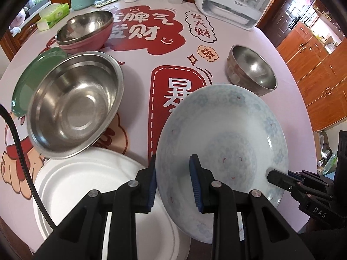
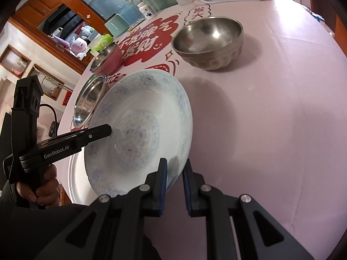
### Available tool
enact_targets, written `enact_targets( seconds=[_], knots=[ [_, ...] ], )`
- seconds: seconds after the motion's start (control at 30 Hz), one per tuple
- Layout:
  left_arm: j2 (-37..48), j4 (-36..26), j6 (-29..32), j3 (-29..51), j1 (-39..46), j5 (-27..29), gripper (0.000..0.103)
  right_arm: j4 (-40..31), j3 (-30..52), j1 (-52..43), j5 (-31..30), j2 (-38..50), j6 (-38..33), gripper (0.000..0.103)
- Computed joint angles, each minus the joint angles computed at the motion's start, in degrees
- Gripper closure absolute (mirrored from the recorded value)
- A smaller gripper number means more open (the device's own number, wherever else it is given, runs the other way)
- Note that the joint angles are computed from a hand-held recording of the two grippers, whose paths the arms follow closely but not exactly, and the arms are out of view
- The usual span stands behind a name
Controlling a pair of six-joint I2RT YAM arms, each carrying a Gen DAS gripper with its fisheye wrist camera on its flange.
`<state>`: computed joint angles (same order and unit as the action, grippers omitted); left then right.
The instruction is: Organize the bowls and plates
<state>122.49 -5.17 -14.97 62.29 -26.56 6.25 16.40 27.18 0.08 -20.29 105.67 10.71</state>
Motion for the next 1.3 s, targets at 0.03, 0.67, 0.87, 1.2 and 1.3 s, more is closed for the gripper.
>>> enact_targets(
  seconds=[0.03, 0.67, 0.87, 1.2, 1.3],
  knots=[
    [-0.67, 0.52, -0.09, -0.87, -0.03, -0.19, 0.077, 0.11, -0.35, 0.12, -0.02, -0.48, -0.10, 0.089],
    [-17.47, 9.26, -1.30, -21.92, 2.75, -1.80, 0.077, 1.12, -7.28, 12.98, 5.66, -11.14, 5.31, 0.089],
    [-20.93, 10.15, 0.97, -26.91, 6.42, -0.43, 0.077, 2.09, -8.03, 19.93, 8.75, -11.48, 10.25, 0.089],
    [-25.81, 10.56, 6.40, -33.98, 13.82, 2.89, 0.077, 2.35, -6.37, 30.61, 13.64, -8.71, 17.76, 0.089],
    [-26.00, 10.23, 8.07, -34.62, 15.85, 3.48, 0.077, 2.30, -5.37, 32.76, 14.54, -7.55, 19.37, 0.089]
  ],
)
